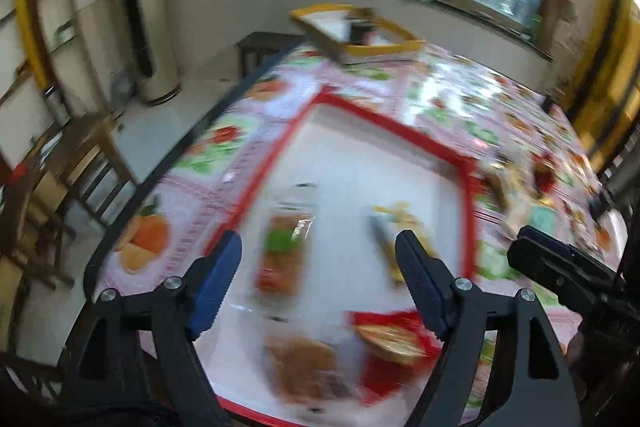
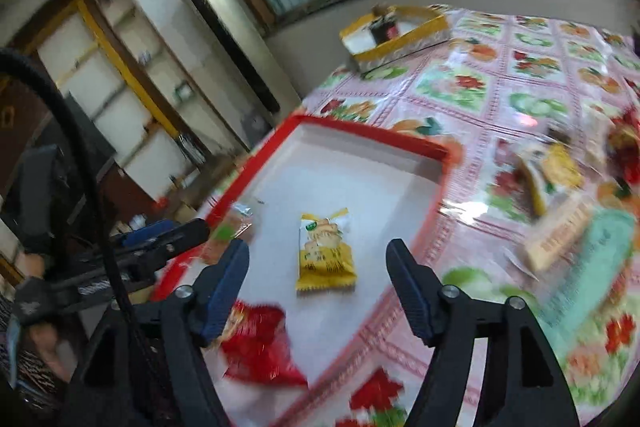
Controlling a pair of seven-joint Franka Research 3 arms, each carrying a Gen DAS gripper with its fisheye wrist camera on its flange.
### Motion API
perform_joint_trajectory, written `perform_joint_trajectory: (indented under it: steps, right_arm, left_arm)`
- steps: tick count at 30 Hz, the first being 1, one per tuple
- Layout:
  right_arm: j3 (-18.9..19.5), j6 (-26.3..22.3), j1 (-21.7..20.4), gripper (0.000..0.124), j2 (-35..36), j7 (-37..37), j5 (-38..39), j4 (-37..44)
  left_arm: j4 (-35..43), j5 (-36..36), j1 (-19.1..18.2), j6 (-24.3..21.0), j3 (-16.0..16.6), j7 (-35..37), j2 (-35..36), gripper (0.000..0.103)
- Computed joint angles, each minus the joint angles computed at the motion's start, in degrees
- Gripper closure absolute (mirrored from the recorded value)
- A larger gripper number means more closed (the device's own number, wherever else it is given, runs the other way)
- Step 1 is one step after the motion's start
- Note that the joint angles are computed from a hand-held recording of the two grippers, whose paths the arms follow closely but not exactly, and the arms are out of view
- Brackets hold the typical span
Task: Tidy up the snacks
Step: 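Lower the dough-twist bag into the tray with left tool while right tool drops yellow packet there, then grasp the blue Abbracci pack with right tool while left tool grasps mint-green bar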
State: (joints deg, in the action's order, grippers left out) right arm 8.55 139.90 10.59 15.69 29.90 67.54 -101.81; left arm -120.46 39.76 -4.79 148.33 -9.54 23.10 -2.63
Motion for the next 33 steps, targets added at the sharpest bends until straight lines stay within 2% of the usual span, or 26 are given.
perform_joint_trajectory:
  steps: [4, 8, 10, 11, 14, 17, 20, 22, 26, 30, 31, 33]
  right_arm:
    - [-2.3, -0.8, -2.9, 0.05, -4.3, -1.6, 3.3, -5.1]
    - [-5.5, -2.4, -5.9, 0.05, -5.6, -1.4, 4.4, -6.9]
    - [-6.6, -0.2, -7.0, 0.05, -5.1, -0.7, 4.6, -6.8]
    - [-7.3, 2.8, -7.3, 0.05, -4.4, 1.6, 3.2, -6.5]
    - [-8.2, 9.1, -8.3, 0.05, -2.7, 7.4, -0.4, -5.6]
    - [-8.4, 12.4, -9.8, 0.05, -0.8, 11.9, -4.1, -4.2]
    - [-8.8, 15.5, -10.6, 0.05, 1.5, 17.9, -9.8, -2.2]
    - [-10.7, 14.1, -9.9, 0.05, 4.4, 26.5, -19.1, 0.7]
    - [-9.7, 11.3, -10.8, 0.05, 6.9, 31.8, -25.6, 2.6]
    - [-8.9, 17.4, -9.2, 0.045, 6.5, 34.0, -31.8, 0.1]
    - [-9.9, 19.0, -7.8, 0.046, 6.4, 36.7, -35.0, -0.7]
    - [-15.1, 22.2, -2.3, 0.05, 6.9, 46.0, -46.1, -1.7]
  left_arm:
    - [2.3, -2.4, -2.2, 5.8, -1.4, 4.9, 2.3, 0.021]
    - [7.2, -9.4, -4.7, 6.9, -2.5, 13.6, 7.4, 0.019]
    - [10.7, -13.2, -5.9, 5.8, -2.9, 18.2, 10.6, 0.019]
    - [12.5, -13.8, -6.6, 4.9, -2.9, 19.2, 12.2, 0.019]
    - [17.5, -15.2, -8.5, 1.5, -2.6, 21.4, 16.0, 0.019]
    - [20.2, -14.8, -10.1, 0.7, -1.9, 22.3, 18.3, 0.019]
    - [22.7, -17.3, -10.4, -0.6, -2.2, 24.7, 20.7, 0.019]
    - [22.7, -17.2, -11.0, -0.6, -1.8, 24.6, 20.9, 0.019]
    - [24.1, -18.5, -11.2, -1.1, -1.6, 25.3, 22.2, 0.019]
    - [27.7, -19.0, -11.5, -2.8, -1.5, 26.7, 25.1, 0.019]
    - [28.8, -19.6, -11.4, -3.1, -1.7, 27.6, 26.0, 0.019]
    - [32.2, -21.6, -10.9, -3.8, -2.5, 30.9, 29.0, 0.019]
